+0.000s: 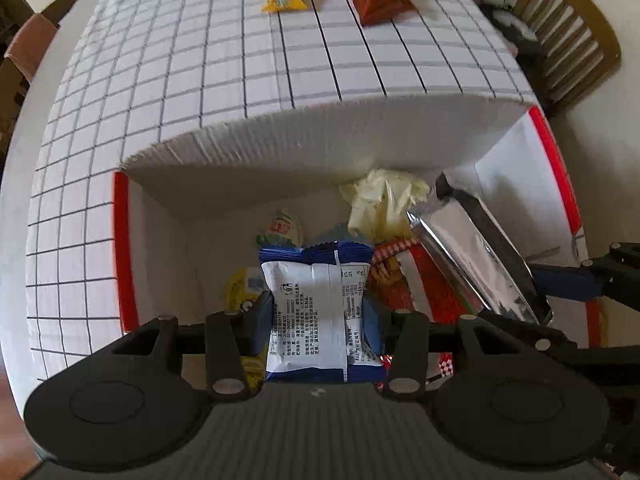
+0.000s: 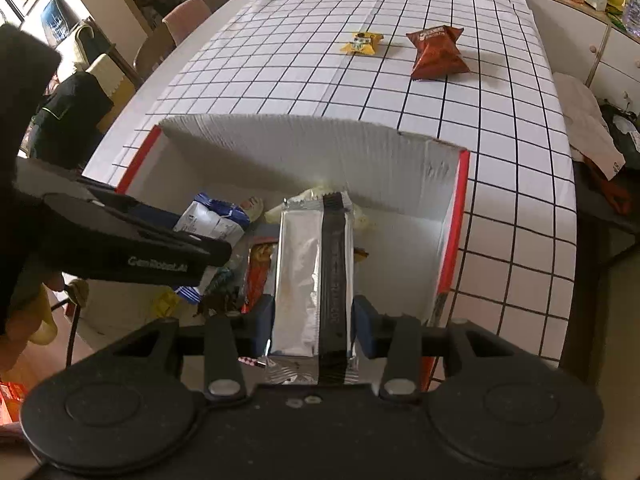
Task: Organize snacks
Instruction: 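Open the left tool to drop the white packet while the right tool drops the silver bar, then move both open tools back over the yellow packet and Oreo bag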
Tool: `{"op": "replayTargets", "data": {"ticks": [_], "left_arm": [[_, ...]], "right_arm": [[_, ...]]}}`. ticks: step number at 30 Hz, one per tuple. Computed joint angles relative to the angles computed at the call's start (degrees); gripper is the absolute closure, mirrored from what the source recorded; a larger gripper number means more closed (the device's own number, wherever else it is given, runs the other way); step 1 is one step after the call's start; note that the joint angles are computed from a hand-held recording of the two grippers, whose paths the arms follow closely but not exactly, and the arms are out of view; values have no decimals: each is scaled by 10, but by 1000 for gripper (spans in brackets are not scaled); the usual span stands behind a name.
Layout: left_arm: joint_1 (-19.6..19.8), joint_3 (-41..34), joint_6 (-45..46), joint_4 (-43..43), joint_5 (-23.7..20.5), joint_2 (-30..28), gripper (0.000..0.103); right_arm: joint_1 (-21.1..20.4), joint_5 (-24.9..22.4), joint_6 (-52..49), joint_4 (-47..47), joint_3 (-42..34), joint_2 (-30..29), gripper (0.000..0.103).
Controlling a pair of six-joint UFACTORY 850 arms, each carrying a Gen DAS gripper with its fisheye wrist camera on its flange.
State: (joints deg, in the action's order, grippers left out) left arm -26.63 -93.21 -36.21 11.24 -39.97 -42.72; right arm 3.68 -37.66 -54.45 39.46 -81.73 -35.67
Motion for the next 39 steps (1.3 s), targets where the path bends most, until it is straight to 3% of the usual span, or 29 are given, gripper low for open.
{"op": "replayTargets", "data": {"ticks": [4, 11, 21, 26, 30, 39], "left_arm": [[1, -27, 23, -25, -31, -23, 57], [6, -48, 41, -43, -41, -42, 57], [9, -27, 45, -56, -24, -21, 56], [10, -3, 36, -55, 1, 3, 50], [10, 11, 19, -39, 17, 20, 46], [7, 33, -48, 30, 60, 56, 31]], "right_arm": [[4, 11, 4, -11, 6, 0, 61], [6, 16, 21, -20, 7, -2, 61], [-1, 2, 3, 4, 3, 4, 58], [-6, -11, -24, 33, 1, 12, 55], [-12, -13, -57, 67, 5, 23, 37], [-19, -15, -83, 102, -10, 30, 24]]}}
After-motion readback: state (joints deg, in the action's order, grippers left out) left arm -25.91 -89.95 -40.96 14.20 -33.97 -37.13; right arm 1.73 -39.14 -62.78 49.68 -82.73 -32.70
